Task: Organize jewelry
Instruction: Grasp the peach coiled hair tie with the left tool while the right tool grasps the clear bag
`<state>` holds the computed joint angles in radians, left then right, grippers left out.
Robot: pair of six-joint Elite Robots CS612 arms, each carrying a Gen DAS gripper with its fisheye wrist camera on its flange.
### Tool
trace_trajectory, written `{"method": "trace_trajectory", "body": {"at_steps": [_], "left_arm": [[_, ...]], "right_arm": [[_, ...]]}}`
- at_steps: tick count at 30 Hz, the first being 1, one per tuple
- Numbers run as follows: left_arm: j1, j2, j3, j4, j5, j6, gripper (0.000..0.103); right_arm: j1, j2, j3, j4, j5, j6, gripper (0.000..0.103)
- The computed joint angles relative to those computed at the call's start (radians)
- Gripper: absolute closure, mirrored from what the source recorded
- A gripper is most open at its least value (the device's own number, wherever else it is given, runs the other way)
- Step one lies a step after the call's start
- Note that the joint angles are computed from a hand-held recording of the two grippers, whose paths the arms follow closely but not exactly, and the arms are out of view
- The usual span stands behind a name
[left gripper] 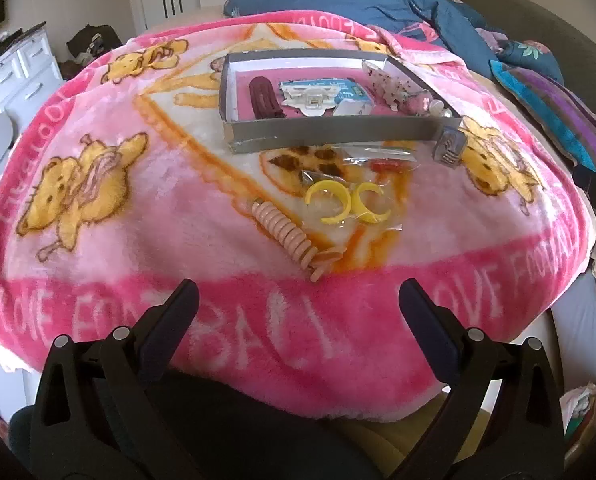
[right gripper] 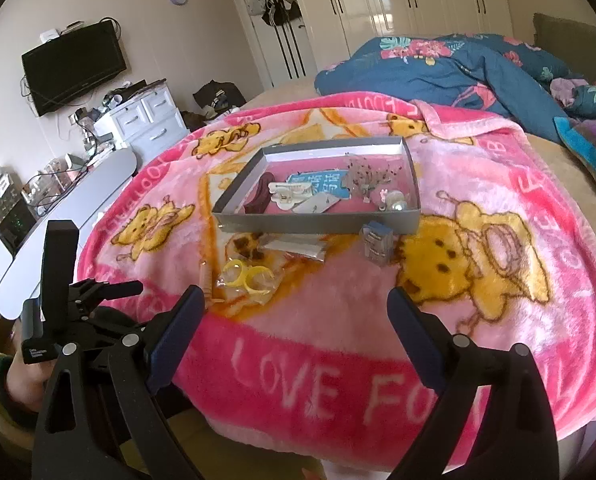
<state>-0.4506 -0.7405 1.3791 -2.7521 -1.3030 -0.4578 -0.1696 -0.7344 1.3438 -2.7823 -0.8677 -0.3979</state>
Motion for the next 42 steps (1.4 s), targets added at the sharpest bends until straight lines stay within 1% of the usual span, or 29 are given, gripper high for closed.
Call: {"method": "trace_trajectory", "body": {"at_steps": [2,4,5,6,9,11,12,16,19,22,24,25,26,28,30,31,32,33,35,36,38,42], "left_arm": [[0.001,0.005,-0.008,0.003,-0.006,0.000,0.010],[0.005,0.014,-0.024,0.010,-0.022,-0.001,0.015],[0.008,0.020,-0.035,0.024,-0.031,-0.009,0.021],[0.010,0.024,-0.041,0.032,-0.038,-0.013,0.024],[0.016,0.040,-0.071,0.076,-0.064,-0.031,0.032],[0.020,0.050,-0.095,0.132,-0.075,-0.046,0.043],[0.023,0.054,-0.103,0.147,-0.084,-0.054,0.046],[0.031,0.067,-0.124,0.166,-0.107,-0.076,0.047],[0.039,0.078,-0.144,0.186,-0.131,-0.081,0.047],[0.048,0.088,-0.166,0.209,-0.156,-0.080,0.052],[0.053,0.093,-0.180,0.228,-0.165,-0.080,0.060],[0.055,0.093,-0.182,0.231,-0.170,-0.076,0.062],[0.058,0.093,-0.184,0.235,-0.173,-0.074,0.067],[0.063,0.092,-0.185,0.237,-0.182,-0.068,0.068],[0.072,0.090,-0.184,0.234,-0.201,-0.063,0.071],[0.076,0.090,-0.184,0.230,-0.211,-0.066,0.071],[0.079,0.090,-0.185,0.228,-0.219,-0.071,0.072],[0.085,0.089,-0.182,0.221,-0.233,-0.077,0.072],[0.088,0.089,-0.183,0.219,-0.237,-0.079,0.072],[0.089,0.090,-0.185,0.218,-0.236,-0.077,0.072],[0.090,0.091,-0.186,0.212,-0.233,-0.078,0.072],[0.095,0.094,-0.183,0.183,-0.258,-0.091,0.072]], "right_arm": [[0.001,0.004,-0.005,0.014,-0.001,0.000,0.011],[0.002,0.007,-0.010,0.026,-0.001,-0.002,0.011],[0.003,0.008,-0.012,0.028,-0.002,-0.003,0.011],[0.003,0.010,-0.014,0.031,-0.001,-0.003,0.011],[0.005,0.017,-0.024,0.046,0.004,-0.004,0.011],[0.008,0.021,-0.032,0.055,0.003,-0.006,0.011],[0.010,0.024,-0.037,0.062,0.005,-0.009,0.011],[0.019,0.042,-0.065,0.082,-0.003,-0.022,0.011],[0.030,0.065,-0.103,0.125,-0.030,-0.021,0.011],[0.039,0.088,-0.146,0.188,-0.033,-0.019,0.011],[0.048,0.105,-0.179,0.235,-0.037,-0.023,0.011],[0.052,0.111,-0.191,0.248,-0.043,-0.019,0.011],[0.057,0.121,-0.209,0.270,-0.048,-0.017,0.011],[0.064,0.140,-0.244,0.303,-0.043,-0.007,0.011],[0.071,0.160,-0.280,0.340,-0.051,0.011,0.011],[0.075,0.176,-0.308,0.365,-0.045,0.024,0.011],[0.079,0.185,-0.324,0.376,-0.053,0.039,0.011],[0.084,0.195,-0.340,0.380,-0.067,0.058,0.011],[0.093,0.212,-0.366,0.382,-0.081,0.078,0.011],[0.101,0.220,-0.376,0.365,-0.113,0.094,0.011],[0.110,0.235,-0.397,0.362,-0.139,0.101,0.011],[0.121,0.262,-0.440,0.384,-0.146,0.124,0.011]]}}
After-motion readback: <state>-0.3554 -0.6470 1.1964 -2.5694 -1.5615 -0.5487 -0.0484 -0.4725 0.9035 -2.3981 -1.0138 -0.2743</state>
